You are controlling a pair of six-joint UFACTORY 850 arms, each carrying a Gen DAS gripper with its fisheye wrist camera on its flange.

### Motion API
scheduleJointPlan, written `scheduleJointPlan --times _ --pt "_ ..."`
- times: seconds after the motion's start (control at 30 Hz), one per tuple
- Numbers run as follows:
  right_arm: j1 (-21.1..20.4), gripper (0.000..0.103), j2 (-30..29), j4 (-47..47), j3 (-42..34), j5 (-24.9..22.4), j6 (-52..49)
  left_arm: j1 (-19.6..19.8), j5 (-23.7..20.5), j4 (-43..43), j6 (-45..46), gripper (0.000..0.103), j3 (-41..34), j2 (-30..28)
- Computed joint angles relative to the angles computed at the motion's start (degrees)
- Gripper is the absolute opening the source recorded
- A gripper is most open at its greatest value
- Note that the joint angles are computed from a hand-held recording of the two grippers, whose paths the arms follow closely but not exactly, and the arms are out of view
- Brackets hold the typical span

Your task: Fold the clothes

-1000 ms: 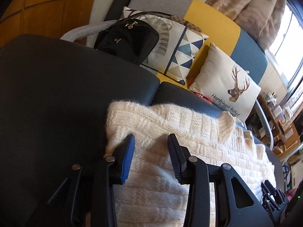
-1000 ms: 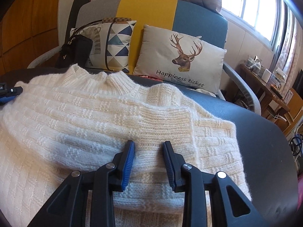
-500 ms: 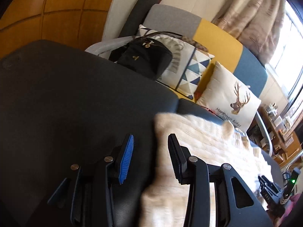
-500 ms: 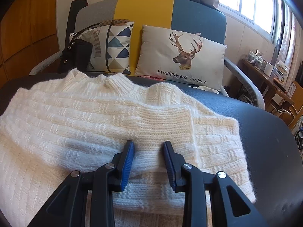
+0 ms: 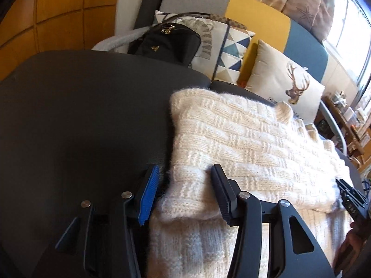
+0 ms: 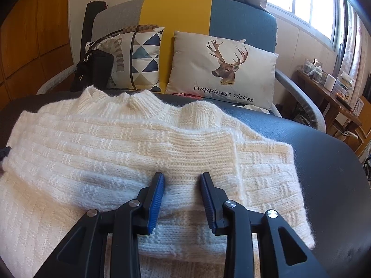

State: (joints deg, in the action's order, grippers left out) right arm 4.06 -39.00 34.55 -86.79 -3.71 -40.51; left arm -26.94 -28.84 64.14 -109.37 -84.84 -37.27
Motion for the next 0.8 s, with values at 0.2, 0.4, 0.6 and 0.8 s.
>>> scheduleJointPlan --times 0.2,0.4,0.6,0.8 --pt "0.19 0.033 0.16 -4.39 0.21 0.39 4.14 -3.44 -11.62 16.09 -22.69 0.053 3.33 3.25" --pt "-0.16 0.033 0.25 8.52 0.25 -0.62 -8.12 -2.6 -9.21 5.64 0.69 0.066 -11.82 -5.89" --pt "-1.6 0.034 -0.1 20.62 -0.91 -5.52 -18.77 0.83 -11.42 -15.9 20.9 0.089 -22.06 -13.99" --pt "-6.06 0.034 -1.35 36.74 -2.85 -18.62 -28.11 1.29 -6.57 -11.23 12.93 0.09 -16.29 -11.06"
